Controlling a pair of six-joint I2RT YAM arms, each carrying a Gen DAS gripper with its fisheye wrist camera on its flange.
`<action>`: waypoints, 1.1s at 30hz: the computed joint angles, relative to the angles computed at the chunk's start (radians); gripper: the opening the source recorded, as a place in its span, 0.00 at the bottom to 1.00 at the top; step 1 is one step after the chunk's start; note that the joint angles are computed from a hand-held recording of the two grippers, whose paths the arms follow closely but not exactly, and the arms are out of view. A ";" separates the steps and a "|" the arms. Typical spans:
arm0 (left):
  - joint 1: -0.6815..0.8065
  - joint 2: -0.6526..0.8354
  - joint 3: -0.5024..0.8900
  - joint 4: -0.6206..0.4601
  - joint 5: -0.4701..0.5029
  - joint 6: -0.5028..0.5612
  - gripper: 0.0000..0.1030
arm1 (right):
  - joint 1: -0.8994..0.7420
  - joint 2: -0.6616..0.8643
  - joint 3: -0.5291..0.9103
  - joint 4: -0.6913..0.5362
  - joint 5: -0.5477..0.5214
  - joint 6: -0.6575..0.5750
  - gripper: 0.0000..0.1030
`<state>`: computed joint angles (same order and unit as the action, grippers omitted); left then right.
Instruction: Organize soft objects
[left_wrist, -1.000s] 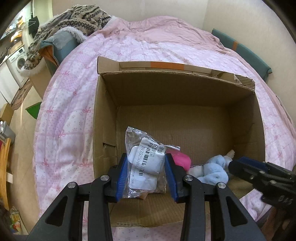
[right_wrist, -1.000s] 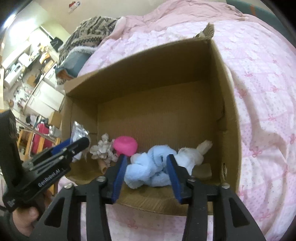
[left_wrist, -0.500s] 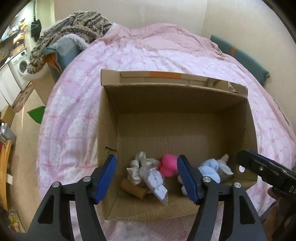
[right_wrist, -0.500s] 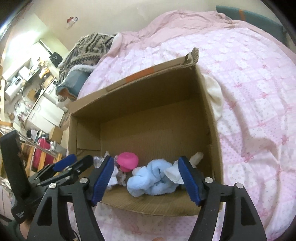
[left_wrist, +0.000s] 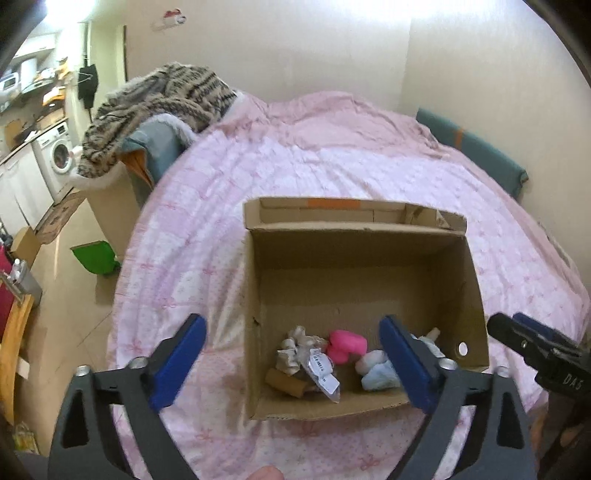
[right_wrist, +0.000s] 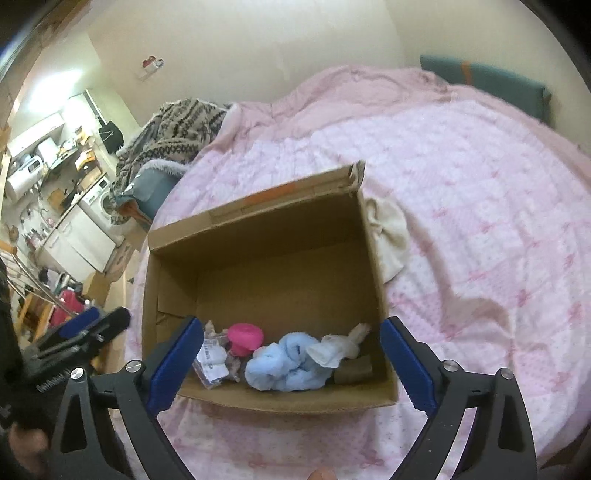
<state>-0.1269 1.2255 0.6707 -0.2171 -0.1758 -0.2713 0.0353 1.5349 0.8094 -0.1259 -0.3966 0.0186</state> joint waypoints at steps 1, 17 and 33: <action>0.004 -0.026 -0.014 -0.003 0.000 -0.001 0.99 | -0.003 -0.015 -0.011 -0.002 -0.001 -0.004 1.00; -0.070 -0.351 -0.210 -0.138 -0.079 -0.069 0.99 | 0.037 -0.255 -0.220 -0.002 0.090 -0.041 1.00; -0.082 -0.271 -0.214 -0.095 -0.062 -0.106 0.99 | 0.088 -0.215 -0.244 0.067 0.194 -0.053 1.00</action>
